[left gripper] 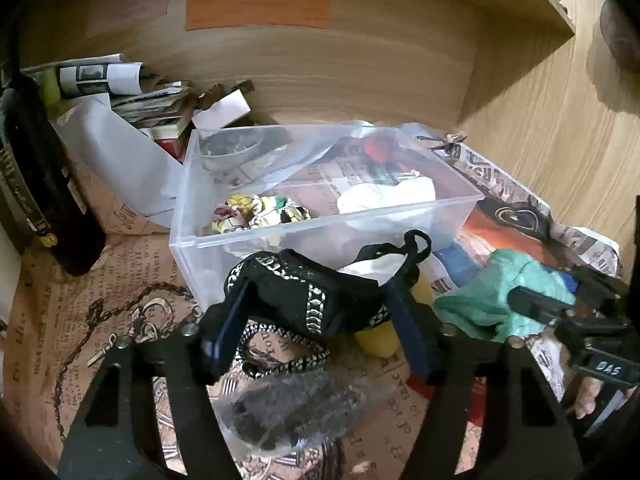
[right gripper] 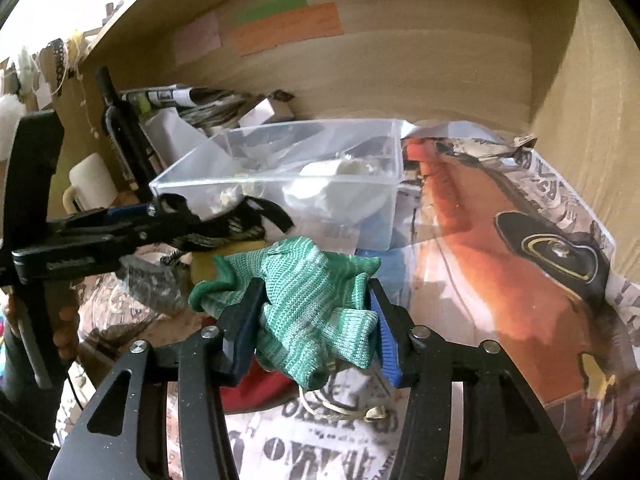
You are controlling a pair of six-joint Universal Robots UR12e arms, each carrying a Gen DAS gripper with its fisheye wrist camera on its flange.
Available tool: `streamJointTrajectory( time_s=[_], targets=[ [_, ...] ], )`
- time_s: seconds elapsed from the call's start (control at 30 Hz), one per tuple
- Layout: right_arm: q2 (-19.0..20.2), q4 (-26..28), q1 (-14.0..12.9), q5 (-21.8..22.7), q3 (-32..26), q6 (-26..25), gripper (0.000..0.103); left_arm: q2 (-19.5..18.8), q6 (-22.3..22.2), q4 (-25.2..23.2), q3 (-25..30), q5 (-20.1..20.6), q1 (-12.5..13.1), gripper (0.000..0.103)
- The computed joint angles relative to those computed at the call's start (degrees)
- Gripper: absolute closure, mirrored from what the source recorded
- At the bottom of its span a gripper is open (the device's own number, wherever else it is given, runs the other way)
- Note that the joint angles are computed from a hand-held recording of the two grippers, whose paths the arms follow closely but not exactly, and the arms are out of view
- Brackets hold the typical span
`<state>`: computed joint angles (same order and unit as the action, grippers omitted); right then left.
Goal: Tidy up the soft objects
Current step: 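Grasp the black chain-wrapped pouch with the left tool while the right tool lifts the green cloth, then lower the black pouch and green cloth into the box and open both tools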
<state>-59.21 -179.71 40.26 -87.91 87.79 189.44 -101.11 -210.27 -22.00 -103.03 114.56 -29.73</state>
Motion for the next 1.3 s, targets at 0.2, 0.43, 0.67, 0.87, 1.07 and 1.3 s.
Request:
streamJointTrajectory(
  time_s=[0.2,0.43,0.67,0.87,1.07,1.3],
  targets=[
    [-0.51,-1.52,-0.02,-1.47,0.60,0.56,0.057,0.26,0.71,0.67,-0.63,-1.43,0.43,0.081],
    [-0.84,-4.95,-0.10,-2.78,0.62,0.50,0.057,1.40,0.86,2.54,-1.41,0.65,-0.69,0.086],
    [-0.52,-7.78,-0.05,-3.14,-0.62,-0.45,0.057,2.01,2.90,6.07,-0.65,4.04,-1.65,0.086],
    [0.27,-8.91,-0.01,-3.06,-2.51,-1.64,0.057,1.79,5.86,8.91,1.06,5.97,-1.66,0.087],
    [1.50,-9.05,-0.12,-2.66,-5.07,-2.17,0.057,0.83,8.62,11.54,3.33,9.25,-1.28,0.087],
    [3.36,-7.17,-0.42,-2.47,-9.06,-3.19,0.056,-0.15,9.31,8.76,5.51,6.99,0.92,0.087]
  ],
)
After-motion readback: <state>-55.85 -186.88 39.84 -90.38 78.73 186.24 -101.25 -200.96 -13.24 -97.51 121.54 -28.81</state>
